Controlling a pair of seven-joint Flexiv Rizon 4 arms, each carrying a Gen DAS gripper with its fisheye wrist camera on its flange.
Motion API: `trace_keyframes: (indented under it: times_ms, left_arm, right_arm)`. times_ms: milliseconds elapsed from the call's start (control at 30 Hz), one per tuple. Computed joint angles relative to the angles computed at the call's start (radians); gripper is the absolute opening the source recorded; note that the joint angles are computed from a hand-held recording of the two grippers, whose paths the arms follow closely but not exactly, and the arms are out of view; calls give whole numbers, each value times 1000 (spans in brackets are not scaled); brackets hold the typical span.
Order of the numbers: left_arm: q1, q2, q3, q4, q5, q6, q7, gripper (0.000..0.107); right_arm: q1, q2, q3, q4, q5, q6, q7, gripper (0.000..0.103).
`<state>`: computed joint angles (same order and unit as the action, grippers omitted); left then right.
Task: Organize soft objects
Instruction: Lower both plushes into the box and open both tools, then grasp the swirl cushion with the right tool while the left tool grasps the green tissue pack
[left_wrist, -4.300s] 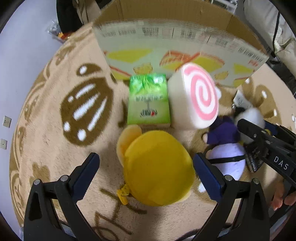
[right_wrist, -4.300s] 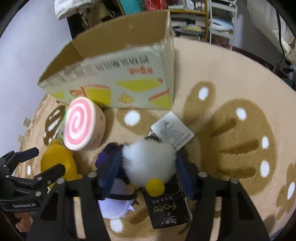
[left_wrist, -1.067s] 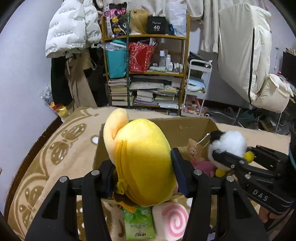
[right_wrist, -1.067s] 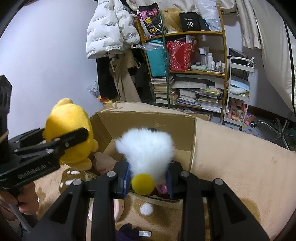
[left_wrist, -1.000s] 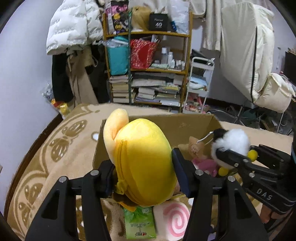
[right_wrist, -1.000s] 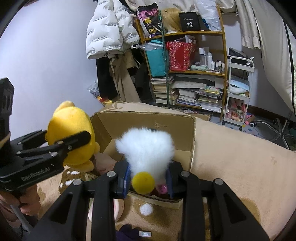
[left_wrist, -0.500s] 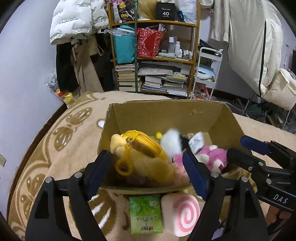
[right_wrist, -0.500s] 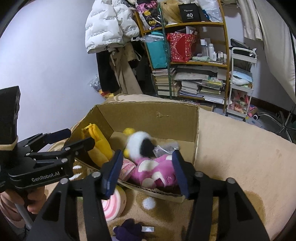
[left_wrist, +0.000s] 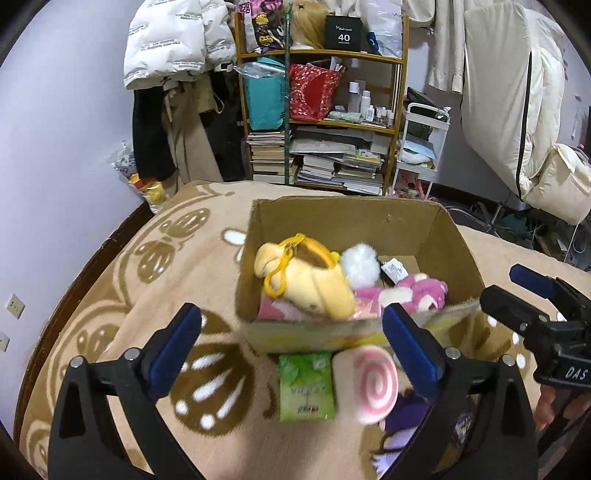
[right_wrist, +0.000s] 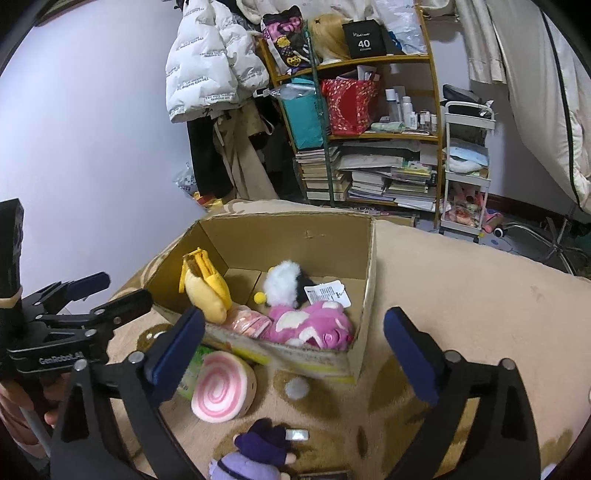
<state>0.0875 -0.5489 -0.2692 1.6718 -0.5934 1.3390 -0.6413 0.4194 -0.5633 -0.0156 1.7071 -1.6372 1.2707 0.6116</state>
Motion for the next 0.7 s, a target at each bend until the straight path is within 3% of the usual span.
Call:
trace_keyframes:
  times_ms: [233,467,700]
  left_arm:
    - [34,73,-8,97,-37,3,52,100]
    - [-10,107,85,115,9,-75,15,100]
    - [-49,70,163,68,117,-143,-87,100]
  right_arm:
    - [29,34,20,50,58,-48,-5,103]
    - [45,42,24,72,81,-32,18,103]
    - [69,7,16,48,139,-14,-40,103]
